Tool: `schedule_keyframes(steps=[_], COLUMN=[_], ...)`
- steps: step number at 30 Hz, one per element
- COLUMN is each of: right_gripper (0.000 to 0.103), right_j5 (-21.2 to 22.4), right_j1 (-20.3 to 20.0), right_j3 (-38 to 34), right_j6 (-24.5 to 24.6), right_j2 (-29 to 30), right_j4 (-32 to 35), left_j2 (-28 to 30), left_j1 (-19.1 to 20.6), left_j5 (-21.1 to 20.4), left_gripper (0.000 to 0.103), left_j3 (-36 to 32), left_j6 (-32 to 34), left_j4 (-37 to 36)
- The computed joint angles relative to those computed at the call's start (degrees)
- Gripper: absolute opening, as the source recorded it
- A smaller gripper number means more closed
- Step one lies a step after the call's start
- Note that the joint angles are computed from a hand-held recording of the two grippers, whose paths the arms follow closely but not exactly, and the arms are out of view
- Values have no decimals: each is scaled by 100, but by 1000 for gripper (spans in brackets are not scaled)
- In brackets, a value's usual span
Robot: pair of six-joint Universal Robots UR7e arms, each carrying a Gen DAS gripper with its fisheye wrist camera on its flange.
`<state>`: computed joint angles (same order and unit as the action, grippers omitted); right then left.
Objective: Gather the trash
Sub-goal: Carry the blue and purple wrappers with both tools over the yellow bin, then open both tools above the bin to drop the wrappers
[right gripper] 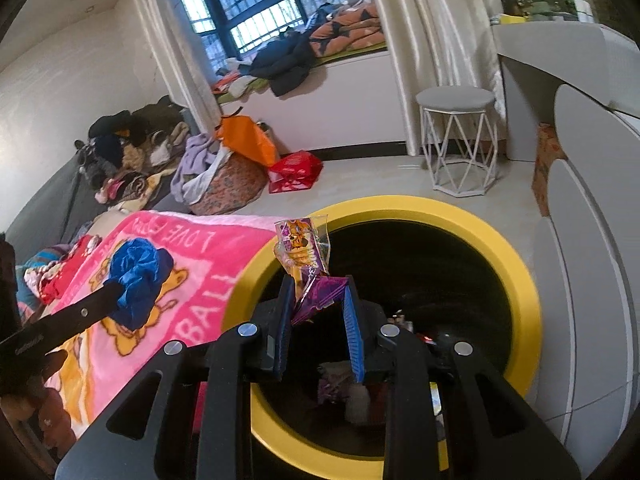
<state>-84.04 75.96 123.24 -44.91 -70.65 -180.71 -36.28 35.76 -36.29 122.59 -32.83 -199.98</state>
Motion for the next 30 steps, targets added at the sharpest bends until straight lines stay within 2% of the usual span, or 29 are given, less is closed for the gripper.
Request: schedule_keyframes(steps=[7, 19, 22, 24, 28, 30], right_gripper=[23, 27, 41, 45, 53, 62], right_j5=[-187, -495, -516, -514, -478, -471], right_j1=[-78, -201, -234, -264, -302, -309], right_j3=[-122, -435, -487, -497, -419, -383], right_j6=[232, 609, 702, 716, 707, 685], right_j2=[16, 88, 79, 56, -40, -66], right_j4=[-15, 334, 410, 436, 344, 271], left_j2=[184, 498, 569, 625, 683, 684], left_j1=[32, 208, 321, 388, 446, 419], left_j5=[-198, -617, -772, -853, -809, -723], left_gripper=[3, 4, 6, 17, 45, 56], left_j3=[-297, -916, -1112, -1233, -1366, -1341], left_j6=[202, 477, 489, 489, 460, 461], left_j4=[215, 837, 1060, 1155, 1319, 1292])
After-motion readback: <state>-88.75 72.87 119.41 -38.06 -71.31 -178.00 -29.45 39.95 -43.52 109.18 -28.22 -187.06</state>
